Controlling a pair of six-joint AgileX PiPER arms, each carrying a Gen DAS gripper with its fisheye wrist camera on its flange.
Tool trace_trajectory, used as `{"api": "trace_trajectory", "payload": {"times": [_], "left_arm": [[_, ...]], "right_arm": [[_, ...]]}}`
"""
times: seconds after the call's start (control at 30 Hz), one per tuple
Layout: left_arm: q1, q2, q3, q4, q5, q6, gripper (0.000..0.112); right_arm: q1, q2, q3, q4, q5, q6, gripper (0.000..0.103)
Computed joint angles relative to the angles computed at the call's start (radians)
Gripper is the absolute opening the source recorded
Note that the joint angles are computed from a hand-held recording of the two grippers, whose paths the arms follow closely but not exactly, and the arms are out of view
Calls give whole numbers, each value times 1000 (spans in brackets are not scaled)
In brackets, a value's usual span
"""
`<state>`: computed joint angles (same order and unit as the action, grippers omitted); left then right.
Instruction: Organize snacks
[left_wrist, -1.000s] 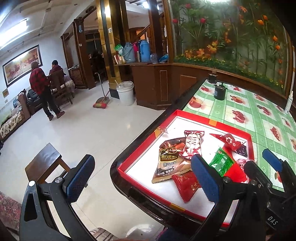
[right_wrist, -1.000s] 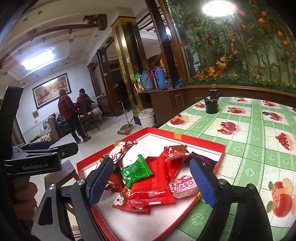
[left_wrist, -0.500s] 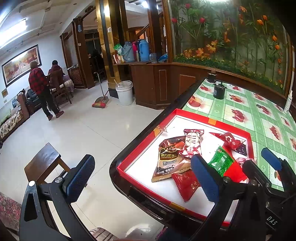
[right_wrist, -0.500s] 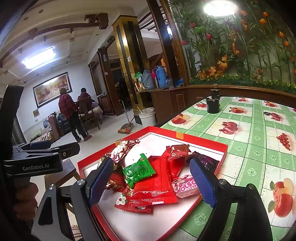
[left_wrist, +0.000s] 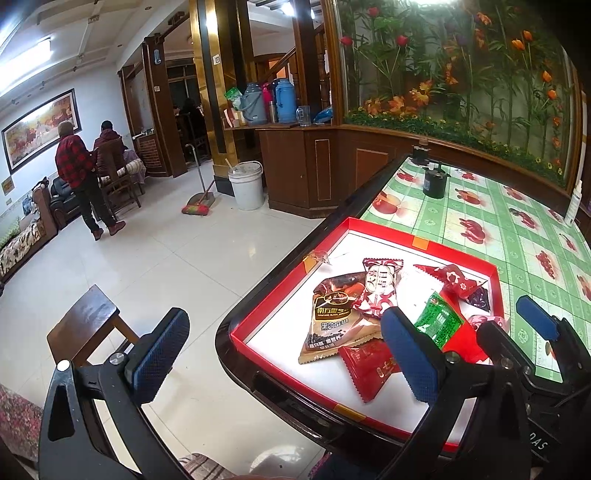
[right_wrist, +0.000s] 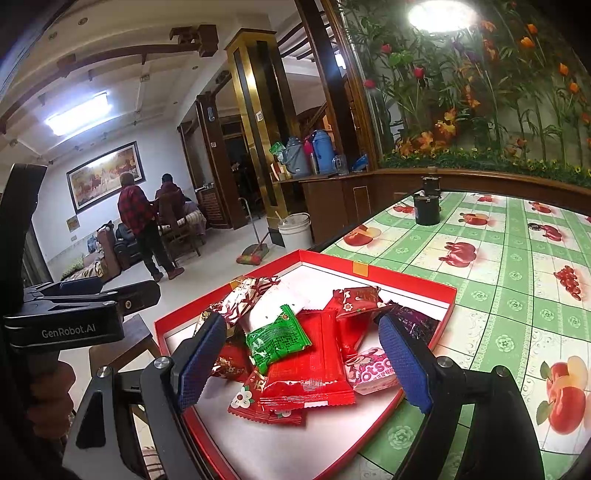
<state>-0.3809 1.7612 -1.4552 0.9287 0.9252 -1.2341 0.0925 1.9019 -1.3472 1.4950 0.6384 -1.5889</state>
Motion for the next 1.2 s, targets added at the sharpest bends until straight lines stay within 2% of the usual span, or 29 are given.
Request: {"api": "trace_trajectory", "payload": {"times": [0.67,1.2], "left_arm": [[12,-4,2,-15,-12,9,103],[70,2,37,-55,-84,42,103]], "right_arm": [[6,29,-44,-44,7,33,86],[39,49,-79,-91,-16,82,86]]}}
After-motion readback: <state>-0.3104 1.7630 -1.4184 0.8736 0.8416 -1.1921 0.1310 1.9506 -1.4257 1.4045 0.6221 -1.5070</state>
